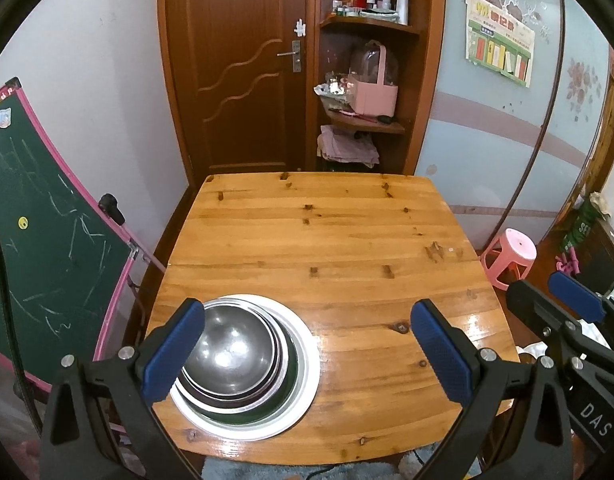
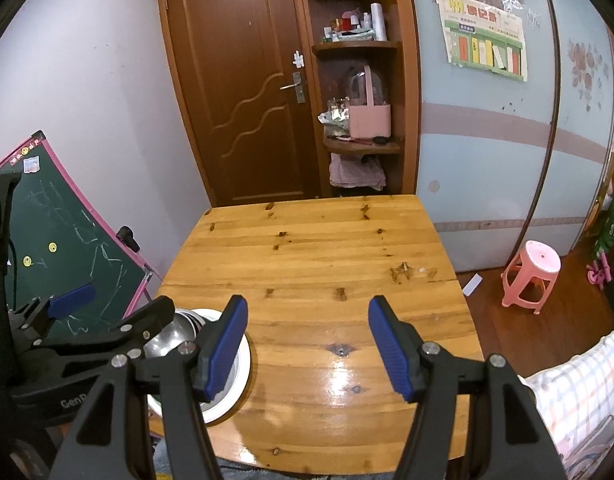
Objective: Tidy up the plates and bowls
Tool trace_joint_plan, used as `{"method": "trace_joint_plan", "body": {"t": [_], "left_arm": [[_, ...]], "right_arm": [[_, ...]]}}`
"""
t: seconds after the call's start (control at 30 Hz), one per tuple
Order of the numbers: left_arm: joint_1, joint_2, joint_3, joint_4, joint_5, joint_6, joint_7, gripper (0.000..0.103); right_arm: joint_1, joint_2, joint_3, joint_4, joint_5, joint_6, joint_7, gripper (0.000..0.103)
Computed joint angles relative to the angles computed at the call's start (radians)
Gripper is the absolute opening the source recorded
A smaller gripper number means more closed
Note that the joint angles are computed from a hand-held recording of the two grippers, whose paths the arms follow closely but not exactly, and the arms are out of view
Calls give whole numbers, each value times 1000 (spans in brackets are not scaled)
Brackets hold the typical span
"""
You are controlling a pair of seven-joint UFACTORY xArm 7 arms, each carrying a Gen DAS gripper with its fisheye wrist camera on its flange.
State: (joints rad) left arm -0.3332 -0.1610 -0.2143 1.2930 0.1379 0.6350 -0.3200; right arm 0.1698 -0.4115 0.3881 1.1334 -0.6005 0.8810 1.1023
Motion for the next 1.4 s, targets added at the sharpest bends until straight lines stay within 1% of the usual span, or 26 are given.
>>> {"method": "trace_joint_plan", "body": {"t": [0.33,1.4], "left_arm": [[-5,12,-1,13,6,26,1,102],[-8,23,5,10,-5,36,-3,102]], "right_arm": [[3,5,-28,-15,40,-24,-17,63],[8,22,-41,-23,65,-48,-33,63]]}}
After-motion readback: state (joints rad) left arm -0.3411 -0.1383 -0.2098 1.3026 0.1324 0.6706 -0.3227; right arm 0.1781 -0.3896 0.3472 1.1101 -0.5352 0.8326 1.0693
